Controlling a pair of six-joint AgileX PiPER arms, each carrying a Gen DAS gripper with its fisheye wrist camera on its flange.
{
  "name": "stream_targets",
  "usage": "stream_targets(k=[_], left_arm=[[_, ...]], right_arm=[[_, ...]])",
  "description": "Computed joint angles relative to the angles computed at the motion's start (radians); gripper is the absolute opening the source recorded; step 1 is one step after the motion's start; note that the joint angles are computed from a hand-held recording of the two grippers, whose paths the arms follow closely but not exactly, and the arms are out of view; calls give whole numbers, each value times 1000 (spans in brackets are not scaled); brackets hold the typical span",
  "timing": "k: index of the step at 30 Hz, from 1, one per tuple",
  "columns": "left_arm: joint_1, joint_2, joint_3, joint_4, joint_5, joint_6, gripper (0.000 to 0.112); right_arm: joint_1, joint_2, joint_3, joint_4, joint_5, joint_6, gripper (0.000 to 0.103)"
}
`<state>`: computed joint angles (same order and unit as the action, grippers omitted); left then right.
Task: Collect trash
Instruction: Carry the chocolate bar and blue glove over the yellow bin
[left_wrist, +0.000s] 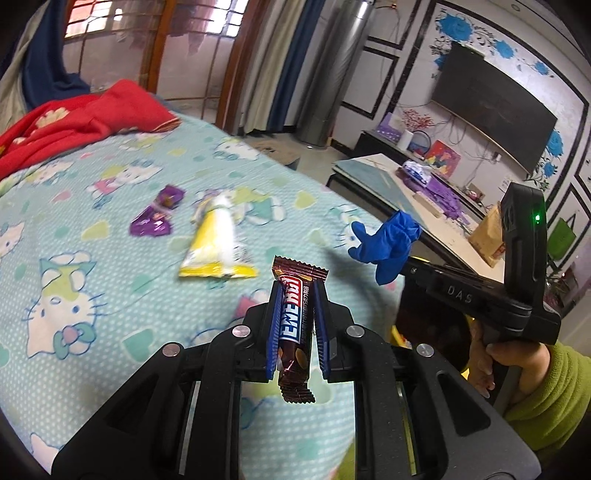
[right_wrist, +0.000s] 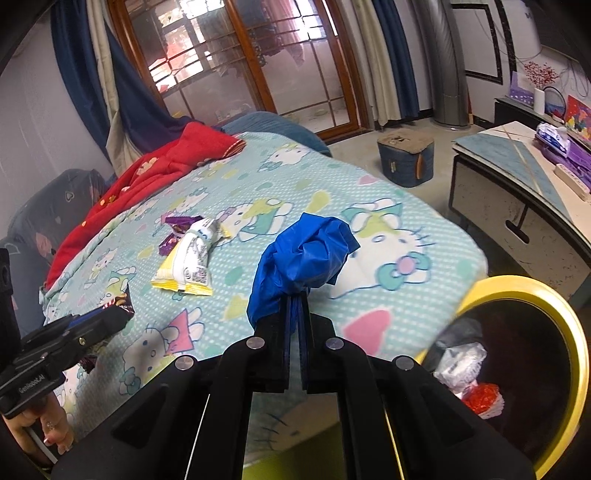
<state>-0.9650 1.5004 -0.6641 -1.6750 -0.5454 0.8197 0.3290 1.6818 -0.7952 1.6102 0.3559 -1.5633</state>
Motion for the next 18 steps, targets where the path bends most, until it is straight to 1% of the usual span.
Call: stream_targets(k=[9, 18], left_arm=[[-8, 62, -116, -12, 19, 97, 11], [-18, 148, -236, -50, 52, 209, 11]], right_arm=[[-111, -55, 50, -11, 31, -19, 4], [-263, -78, 97, -25, 75, -46, 4]])
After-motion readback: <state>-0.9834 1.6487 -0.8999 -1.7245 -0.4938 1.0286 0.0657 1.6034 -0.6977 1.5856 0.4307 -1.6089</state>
